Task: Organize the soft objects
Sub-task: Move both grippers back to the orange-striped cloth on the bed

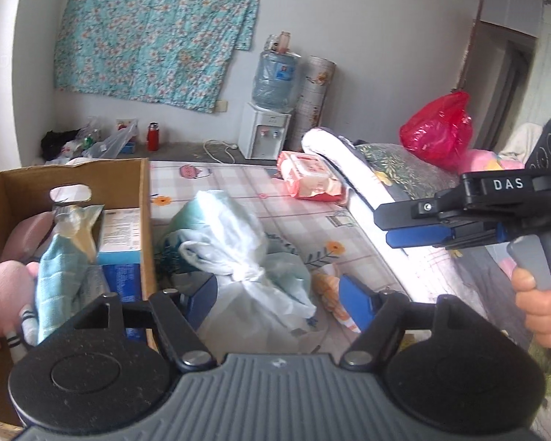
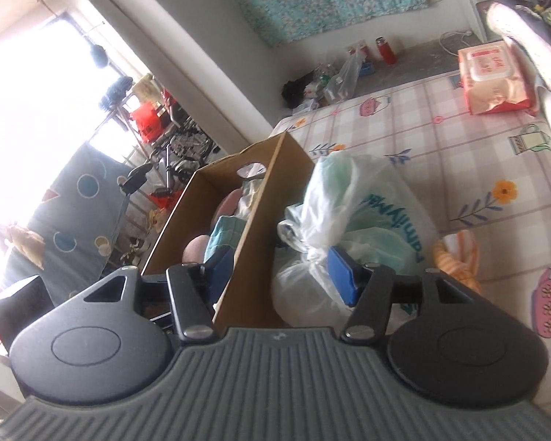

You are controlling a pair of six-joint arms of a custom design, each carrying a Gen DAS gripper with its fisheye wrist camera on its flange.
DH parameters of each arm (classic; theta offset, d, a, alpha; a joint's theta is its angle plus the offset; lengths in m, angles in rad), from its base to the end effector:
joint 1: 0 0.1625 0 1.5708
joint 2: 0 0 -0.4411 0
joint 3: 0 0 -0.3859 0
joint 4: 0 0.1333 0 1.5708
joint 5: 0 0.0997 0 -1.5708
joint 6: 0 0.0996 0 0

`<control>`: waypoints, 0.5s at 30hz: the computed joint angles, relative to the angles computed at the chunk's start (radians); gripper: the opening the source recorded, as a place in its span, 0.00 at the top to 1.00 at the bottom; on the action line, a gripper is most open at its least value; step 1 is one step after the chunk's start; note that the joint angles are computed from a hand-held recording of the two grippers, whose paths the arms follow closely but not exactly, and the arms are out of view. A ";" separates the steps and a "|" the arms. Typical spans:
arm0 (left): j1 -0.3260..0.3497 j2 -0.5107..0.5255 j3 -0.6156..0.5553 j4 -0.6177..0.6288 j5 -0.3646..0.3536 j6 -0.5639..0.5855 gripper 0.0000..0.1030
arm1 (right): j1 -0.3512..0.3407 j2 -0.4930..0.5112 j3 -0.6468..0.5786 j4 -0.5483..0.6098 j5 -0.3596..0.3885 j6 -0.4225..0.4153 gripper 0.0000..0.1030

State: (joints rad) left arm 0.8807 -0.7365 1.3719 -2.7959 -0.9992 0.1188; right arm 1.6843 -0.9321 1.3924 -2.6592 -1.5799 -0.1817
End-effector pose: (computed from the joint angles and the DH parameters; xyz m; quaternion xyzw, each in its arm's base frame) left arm -0.3438 -0.7105 0.2156 0.2859 0.8762 -0.3435 0.1803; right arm 0.2162 -0.7281 0.3232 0.1385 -0.9409 0.3086 0.0149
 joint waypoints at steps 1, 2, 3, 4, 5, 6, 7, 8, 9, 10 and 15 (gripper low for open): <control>-0.003 0.012 -0.003 -0.001 -0.011 0.004 0.28 | -0.009 -0.016 0.021 -0.018 -0.009 0.006 0.44; -0.005 0.023 -0.008 0.002 -0.026 0.003 0.28 | -0.017 -0.029 0.039 -0.033 -0.019 0.013 0.44; -0.005 0.036 -0.014 0.007 -0.046 -0.001 0.28 | -0.027 -0.042 0.059 -0.047 -0.026 0.021 0.44; -0.004 0.049 -0.022 0.008 -0.069 -0.005 0.28 | -0.038 -0.057 0.078 -0.057 -0.029 0.028 0.44; -0.002 0.061 -0.029 0.010 -0.086 -0.010 0.28 | -0.047 -0.067 0.094 -0.067 -0.032 0.034 0.44; 0.000 0.074 -0.039 0.017 -0.098 -0.016 0.28 | -0.057 -0.077 0.109 -0.075 -0.036 0.038 0.44; 0.002 0.090 -0.050 0.023 -0.107 -0.022 0.28 | -0.066 -0.089 0.125 -0.081 -0.040 0.043 0.44; 0.003 0.105 -0.059 0.023 -0.117 -0.024 0.28 | -0.075 -0.098 0.138 -0.087 -0.042 0.047 0.44; 0.006 0.121 -0.068 0.019 -0.126 -0.022 0.29 | -0.084 -0.106 0.149 -0.092 -0.042 0.050 0.44; 0.008 0.135 -0.077 0.013 -0.131 -0.019 0.29 | -0.093 -0.110 0.155 -0.093 -0.042 0.054 0.44; 0.014 0.212 -0.133 0.019 -0.106 -0.018 0.32 | -0.138 -0.102 0.134 -0.047 -0.015 0.087 0.44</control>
